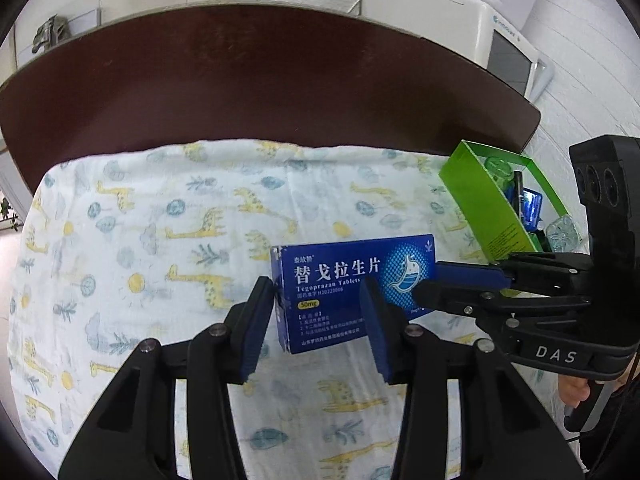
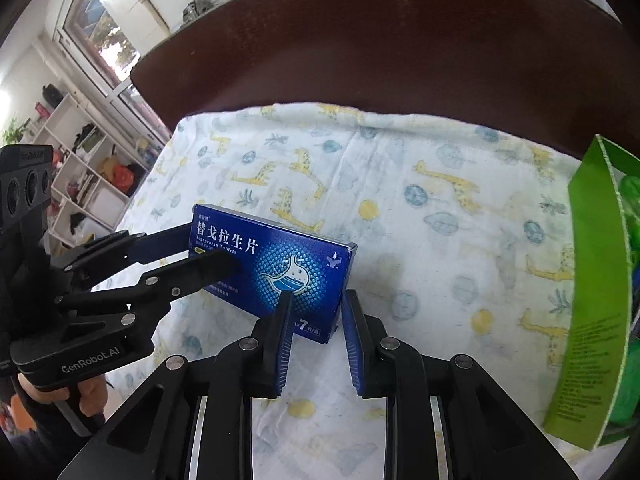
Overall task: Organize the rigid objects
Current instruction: 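Carry the medicine box into the green-rimmed box and open the left tool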
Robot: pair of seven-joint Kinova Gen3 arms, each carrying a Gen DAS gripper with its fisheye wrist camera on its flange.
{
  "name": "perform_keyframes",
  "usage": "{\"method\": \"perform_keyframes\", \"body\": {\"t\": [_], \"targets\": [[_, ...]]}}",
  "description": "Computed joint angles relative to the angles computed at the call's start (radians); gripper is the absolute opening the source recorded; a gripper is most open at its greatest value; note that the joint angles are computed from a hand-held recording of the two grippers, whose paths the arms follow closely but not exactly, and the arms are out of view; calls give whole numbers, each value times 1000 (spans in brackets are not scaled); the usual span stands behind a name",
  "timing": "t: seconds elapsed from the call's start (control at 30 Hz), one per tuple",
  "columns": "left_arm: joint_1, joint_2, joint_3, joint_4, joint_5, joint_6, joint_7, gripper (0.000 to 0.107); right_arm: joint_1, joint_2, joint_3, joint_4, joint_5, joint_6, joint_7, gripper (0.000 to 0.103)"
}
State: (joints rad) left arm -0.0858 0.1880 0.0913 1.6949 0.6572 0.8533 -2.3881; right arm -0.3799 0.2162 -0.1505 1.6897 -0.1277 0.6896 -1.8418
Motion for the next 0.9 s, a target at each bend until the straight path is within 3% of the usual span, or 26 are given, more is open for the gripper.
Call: {"method": "perform_keyframes", "body": {"t": [0.23, 0.4, 0.53, 0.73, 0.9], "targets": [[87, -35, 44, -73, 10, 5, 24, 42, 36, -203, 35, 139, 84, -102, -102, 25], [223, -16, 94, -163, -76, -34, 96, 42, 118, -346, 28, 233, 215, -146, -231, 25], [334, 48, 133, -268, -169, -36, 179, 42, 210, -414, 44, 281, 251, -151, -272, 26], [497, 183, 153, -443, -331, -13, 320, 42, 310, -451, 138, 318, 222, -163, -216, 26], [583, 300, 149, -586, -413, 68, 412, 43, 417, -399, 128, 306, 271, -173, -251, 26]]}}
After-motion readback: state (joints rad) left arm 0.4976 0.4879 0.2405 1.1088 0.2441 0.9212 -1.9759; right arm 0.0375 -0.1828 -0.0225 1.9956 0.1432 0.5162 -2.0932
